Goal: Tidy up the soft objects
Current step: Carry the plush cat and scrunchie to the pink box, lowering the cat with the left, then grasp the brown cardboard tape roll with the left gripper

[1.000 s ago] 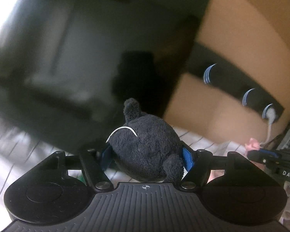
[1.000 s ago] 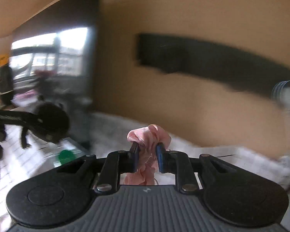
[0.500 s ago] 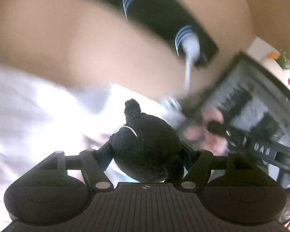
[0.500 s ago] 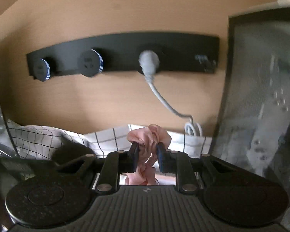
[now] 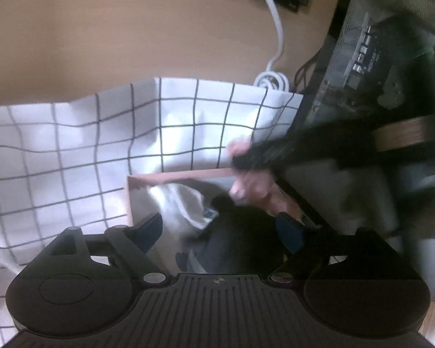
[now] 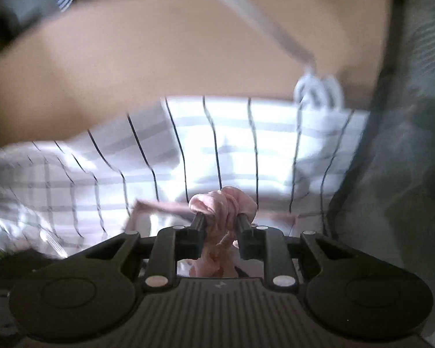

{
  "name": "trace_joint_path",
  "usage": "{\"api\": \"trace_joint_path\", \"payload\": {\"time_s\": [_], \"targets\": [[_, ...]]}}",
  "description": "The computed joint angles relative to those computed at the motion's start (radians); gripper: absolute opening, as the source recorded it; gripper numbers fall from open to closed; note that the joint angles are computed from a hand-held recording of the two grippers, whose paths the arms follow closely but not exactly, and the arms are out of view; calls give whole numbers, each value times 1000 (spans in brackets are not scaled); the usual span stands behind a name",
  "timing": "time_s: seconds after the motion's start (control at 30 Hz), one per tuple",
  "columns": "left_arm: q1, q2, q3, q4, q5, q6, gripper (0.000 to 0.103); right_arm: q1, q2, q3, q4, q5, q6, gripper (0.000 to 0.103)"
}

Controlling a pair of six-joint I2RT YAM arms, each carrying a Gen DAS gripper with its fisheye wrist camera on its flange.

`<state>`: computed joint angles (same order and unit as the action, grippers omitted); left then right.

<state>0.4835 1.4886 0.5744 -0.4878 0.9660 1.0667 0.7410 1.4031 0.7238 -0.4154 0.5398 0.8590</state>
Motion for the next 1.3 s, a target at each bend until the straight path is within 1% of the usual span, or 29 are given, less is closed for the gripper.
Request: {"api": "trace_joint_path", "payload": {"time_s": [0.03,0.1,0.13,0.2,0.27,0.33,0.37,0.4,0.43,0.47,0.57,0.7,0.77,0.83,0.87,0.9,0.93,0.97,1.0,1.07,1.1,1.13,1.17,1.2,1.27,1.3], "targets": [[13,-10,11,-30,6,14,89,-22,39,3,18,-40,-13,25],[42,-14,32,-80,11,40,89,-42,71,0,35,-93,-9,43],[77,5,59,-131,17,84,89,-42,69,-10,46,-102,7,46],[92,11,69,-142,16,84,89,-22,20,-40,64,-102,32,55],[112,11,73,-133,6,82,88,25,-35,-41,30,-58,58,60],[132,19,83,-134,16,73,88,83,-91,-26,-44,7,88,61],[154,35,106,-178,30,99,88,107,-119,-20,-77,33,99,63],[176,53,131,-230,47,133,88,150,-154,-20,-116,70,120,67],[196,65,151,-277,59,169,88,171,-171,-14,-140,91,127,69],[222,77,169,-325,69,216,88,216,-181,-1,-182,127,160,71],[313,124,223,-477,93,368,88,293,-182,51,-278,174,223,71],[463,220,301,-649,112,564,88,371,-128,131,-325,212,262,71],[547,285,351,-709,119,640,88,393,-87,176,-321,221,250,71],[628,362,410,-732,135,679,88,415,-37,229,-315,229,225,71],[660,393,436,-722,146,679,88,421,-6,259,-302,227,205,71],[691,422,460,-681,162,655,88,425,18,282,-288,222,188,71],[712,440,472,-619,172,609,88,426,45,306,-273,215,168,71],[722,453,479,-533,173,538,88,428,75,335,-258,205,148,71],[726,475,489,-439,160,463,88,429,109,362,-239,193,126,71],[719,517,504,-296,118,362,88,431,171,414,-212,170,90,71],[710,546,515,-242,90,339,88,431,205,443,-201,155,72,71],[701,572,528,-215,67,340,87,433,231,465,-194,145,61,71],[690,590,534,-189,45,338,82,432,259,488,-186,131,46,71],[677,605,535,-159,27,332,75,426,290,515,-182,113,31,71],[646,611,512,-74,0,275,70,412,345,568,-188,79,17,71],[630,609,497,-28,-5,235,70,406,372,598,-196,66,12,71]]}}
